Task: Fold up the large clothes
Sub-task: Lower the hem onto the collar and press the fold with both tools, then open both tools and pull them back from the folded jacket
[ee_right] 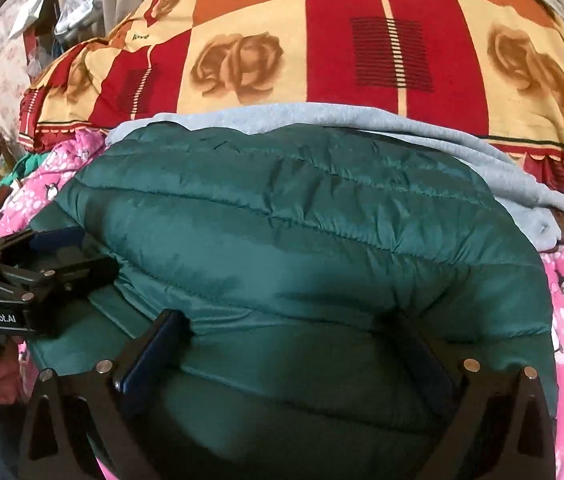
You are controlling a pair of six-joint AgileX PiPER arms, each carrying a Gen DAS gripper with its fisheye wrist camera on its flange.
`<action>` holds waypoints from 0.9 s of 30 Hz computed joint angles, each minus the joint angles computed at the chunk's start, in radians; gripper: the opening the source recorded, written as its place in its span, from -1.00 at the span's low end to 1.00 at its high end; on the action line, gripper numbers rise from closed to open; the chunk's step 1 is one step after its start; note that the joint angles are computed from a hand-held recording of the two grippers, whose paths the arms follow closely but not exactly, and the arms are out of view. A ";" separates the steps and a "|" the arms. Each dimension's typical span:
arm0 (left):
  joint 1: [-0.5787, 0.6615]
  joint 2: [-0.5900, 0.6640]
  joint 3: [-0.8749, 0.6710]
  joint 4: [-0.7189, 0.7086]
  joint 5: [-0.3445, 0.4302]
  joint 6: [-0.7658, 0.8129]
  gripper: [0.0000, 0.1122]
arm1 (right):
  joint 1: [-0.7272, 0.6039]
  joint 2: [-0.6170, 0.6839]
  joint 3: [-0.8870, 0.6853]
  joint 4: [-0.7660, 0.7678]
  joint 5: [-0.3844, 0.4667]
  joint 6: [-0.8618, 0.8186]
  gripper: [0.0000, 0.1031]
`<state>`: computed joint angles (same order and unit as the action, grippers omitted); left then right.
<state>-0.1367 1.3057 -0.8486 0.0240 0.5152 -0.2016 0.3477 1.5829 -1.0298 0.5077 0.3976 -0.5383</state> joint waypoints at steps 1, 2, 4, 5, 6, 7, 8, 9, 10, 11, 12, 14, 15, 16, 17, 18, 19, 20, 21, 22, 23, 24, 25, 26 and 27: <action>0.002 0.000 -0.008 0.000 0.008 0.007 0.82 | 0.004 0.001 -0.002 -0.015 -0.002 0.017 1.00; 0.009 -0.009 -0.013 -0.016 0.019 0.034 0.82 | 0.006 0.000 -0.003 -0.022 -0.002 0.025 1.00; 0.065 -0.061 -0.008 -0.153 0.058 0.202 0.82 | 0.001 -0.029 0.007 -0.008 0.013 0.017 1.00; 0.111 -0.111 -0.004 -0.240 0.094 0.302 0.82 | -0.006 -0.043 -0.015 -0.038 0.062 0.045 0.99; 0.168 -0.175 0.011 -0.320 0.123 0.402 0.82 | -0.013 -0.062 -0.027 -0.059 0.106 0.067 0.92; 0.223 -0.216 0.025 -0.393 0.141 0.502 0.82 | -0.038 -0.093 -0.037 -0.039 0.160 0.056 0.90; 0.303 -0.282 0.038 -0.453 0.173 0.602 0.82 | -0.075 -0.136 -0.026 0.019 0.196 0.004 0.90; 0.392 -0.318 0.036 -0.520 0.223 0.702 0.82 | -0.135 -0.204 0.004 0.106 0.221 -0.086 0.90; 0.492 -0.363 0.055 -0.557 0.232 0.802 0.82 | -0.186 -0.257 0.033 0.161 0.236 -0.148 0.90; 0.592 -0.371 0.059 -0.616 0.269 0.902 0.82 | -0.237 -0.297 0.054 0.206 0.257 -0.197 0.90; 0.691 -0.365 0.068 -0.684 0.304 1.002 0.82 | -0.318 -0.332 0.075 0.270 0.303 -0.264 0.90; 0.891 -0.303 0.100 -0.837 0.377 1.163 0.82 | -0.506 -0.341 0.104 0.392 0.451 -0.360 0.90; 0.991 -0.255 0.102 -0.913 0.473 1.251 0.82 | -0.606 -0.320 0.129 0.444 0.537 -0.377 0.90; 1.072 -0.188 0.108 -0.967 0.569 1.311 0.82 | -0.666 -0.299 0.150 0.478 0.595 -0.400 0.90; 1.112 -0.153 0.116 -1.000 0.625 1.360 0.82 | -0.711 -0.281 0.177 0.506 0.637 -0.419 0.90; 1.118 -0.128 0.126 -1.014 0.642 1.380 0.82 | -0.762 -0.253 0.227 0.553 0.684 -0.461 0.90; 1.103 -0.106 0.139 -1.026 0.637 1.401 0.82 | -0.783 -0.236 0.259 0.579 0.701 -0.488 0.90; 1.076 -0.100 0.149 -1.024 0.615 1.402 0.82 | -0.787 -0.219 0.284 0.599 0.700 -0.509 0.90; 1.034 -0.096 0.152 -1.017 0.586 1.389 0.82 | -0.781 -0.185 0.307 0.617 0.699 -0.536 0.90; 0.993 -0.091 0.153 -1.010 0.568 1.378 0.82 | -0.769 -0.156 0.313 0.625 0.693 -0.540 0.90; 0.960 -0.097 0.158 -1.009 0.552 1.372 0.82 | -0.754 -0.144 0.325 0.650 0.672 -0.546 0.90; 0.942 -0.106 0.165 -1.015 0.536 1.374 0.82 | -0.749 -0.143 0.334 0.691 0.675 -0.581 0.90; 0.926 -0.112 0.171 -1.029 0.528 1.382 0.82 | -0.745 -0.123 0.327 0.719 0.705 -0.609 0.90; 0.920 -0.113 0.173 -1.033 0.531 1.384 0.82 | -0.736 -0.098 0.314 0.733 0.738 -0.619 0.90; 0.924 -0.114 0.172 -1.028 0.547 1.385 0.74 | -0.705 -0.074 0.289 0.724 0.741 -0.604 0.86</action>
